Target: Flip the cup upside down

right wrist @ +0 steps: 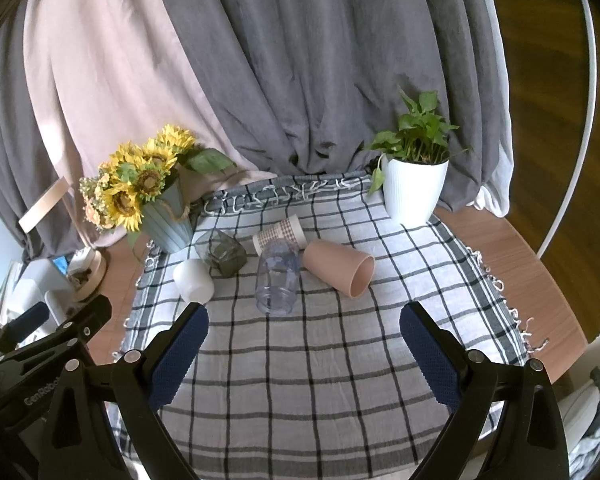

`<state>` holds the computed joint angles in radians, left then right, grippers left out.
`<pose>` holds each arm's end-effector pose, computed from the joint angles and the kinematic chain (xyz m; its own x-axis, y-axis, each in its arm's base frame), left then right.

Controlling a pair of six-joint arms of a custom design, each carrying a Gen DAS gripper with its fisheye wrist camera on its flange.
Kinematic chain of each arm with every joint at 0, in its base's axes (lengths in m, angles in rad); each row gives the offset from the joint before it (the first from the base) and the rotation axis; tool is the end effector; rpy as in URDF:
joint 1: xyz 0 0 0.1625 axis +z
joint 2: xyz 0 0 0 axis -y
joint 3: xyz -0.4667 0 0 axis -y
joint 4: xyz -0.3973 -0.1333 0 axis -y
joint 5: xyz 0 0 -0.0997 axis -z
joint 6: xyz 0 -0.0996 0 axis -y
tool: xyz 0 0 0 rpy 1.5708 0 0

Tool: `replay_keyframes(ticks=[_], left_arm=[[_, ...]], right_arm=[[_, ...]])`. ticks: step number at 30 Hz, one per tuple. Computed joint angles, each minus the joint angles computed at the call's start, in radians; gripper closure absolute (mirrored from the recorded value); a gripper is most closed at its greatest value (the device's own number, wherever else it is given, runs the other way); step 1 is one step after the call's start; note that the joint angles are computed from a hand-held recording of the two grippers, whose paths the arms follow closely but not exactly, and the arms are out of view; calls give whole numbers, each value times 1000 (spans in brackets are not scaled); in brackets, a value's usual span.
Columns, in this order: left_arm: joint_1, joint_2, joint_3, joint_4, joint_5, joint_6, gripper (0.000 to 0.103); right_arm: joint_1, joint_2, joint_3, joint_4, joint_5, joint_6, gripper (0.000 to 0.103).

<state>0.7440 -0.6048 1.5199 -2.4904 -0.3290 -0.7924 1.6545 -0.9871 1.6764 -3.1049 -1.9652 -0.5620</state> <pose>-0.3801 -0.6591 0.0812 -0.6797 -0.3173 -0.6613 0.3586 0.6427 -0.6770 0.1531 -0.6884 0.3128 -0.7692 -0.1755 0.6144 -0.5500 0.6713 -0.4969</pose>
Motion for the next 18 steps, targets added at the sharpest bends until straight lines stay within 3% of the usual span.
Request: replay_keyframes(ticks=[9, 18], left_arm=[[26, 37, -103, 198, -43, -178, 1], [67, 124, -283, 442, -97, -365, 1]], right_arm=[[-19, 41, -89, 98, -2, -26, 6], [-45, 120, -278, 321, -26, -71, 6]])
